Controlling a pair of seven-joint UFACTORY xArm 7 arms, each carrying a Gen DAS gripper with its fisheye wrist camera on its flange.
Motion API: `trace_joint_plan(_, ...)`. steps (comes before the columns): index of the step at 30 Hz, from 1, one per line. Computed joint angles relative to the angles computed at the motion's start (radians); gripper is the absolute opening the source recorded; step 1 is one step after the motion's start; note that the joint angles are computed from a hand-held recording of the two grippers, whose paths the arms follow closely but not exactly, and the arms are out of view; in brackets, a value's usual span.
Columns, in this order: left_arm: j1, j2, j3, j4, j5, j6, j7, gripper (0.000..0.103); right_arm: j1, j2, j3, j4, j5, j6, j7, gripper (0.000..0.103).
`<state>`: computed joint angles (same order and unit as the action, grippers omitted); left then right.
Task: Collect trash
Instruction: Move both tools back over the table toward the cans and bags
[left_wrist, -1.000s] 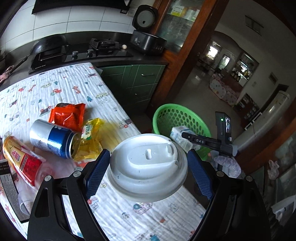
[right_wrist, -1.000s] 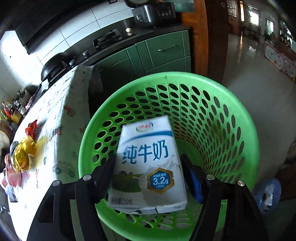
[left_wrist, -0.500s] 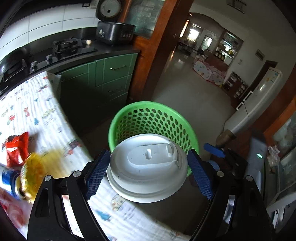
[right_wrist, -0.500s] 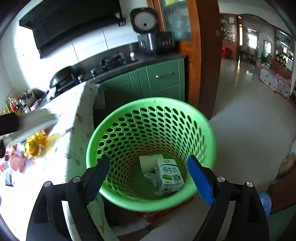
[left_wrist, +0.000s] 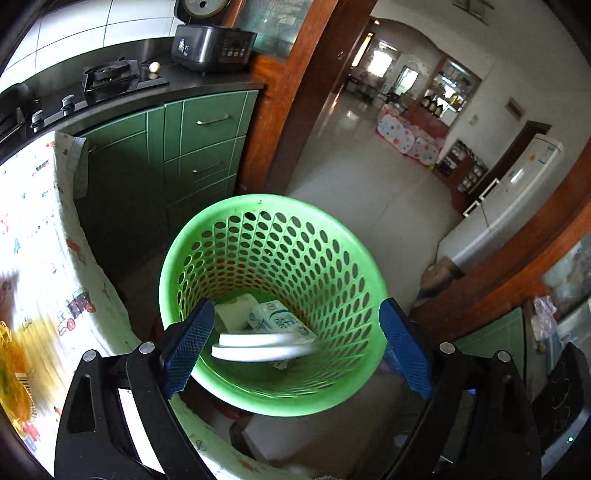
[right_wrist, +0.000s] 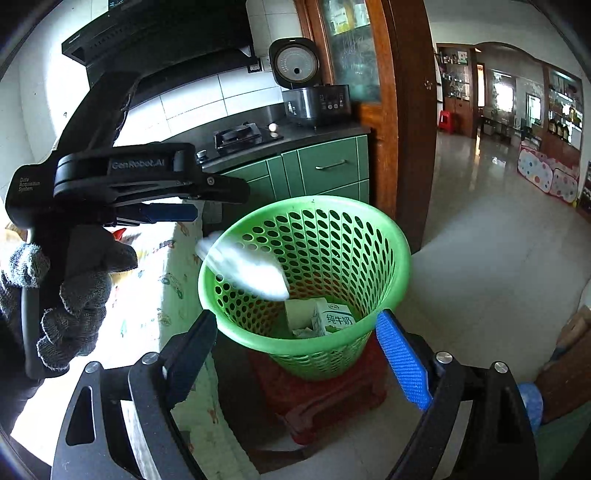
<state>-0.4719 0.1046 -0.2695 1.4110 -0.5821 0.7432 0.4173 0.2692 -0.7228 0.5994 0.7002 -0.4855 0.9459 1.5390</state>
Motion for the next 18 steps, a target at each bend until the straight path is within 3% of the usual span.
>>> trace_joint_plan(4,0.016,-0.072,0.017,-0.065,-0.022,-0.015,0.022,0.089,0.001,0.030,0.004,0.028,-0.011,-0.015,-0.013,0.085)
trace_joint_plan(7,0.031,-0.167,0.048,-0.150,-0.046,-0.038,0.051,0.089,-0.004,0.069,-0.003,0.052,-0.022,-0.089,-0.011,0.085)
trace_joint_plan(18,0.107,-0.476,0.239,-0.392,-0.044,-0.043,0.127,0.089,-0.023,0.418,-0.019,0.298,-0.151,-0.323,-0.018,0.084)
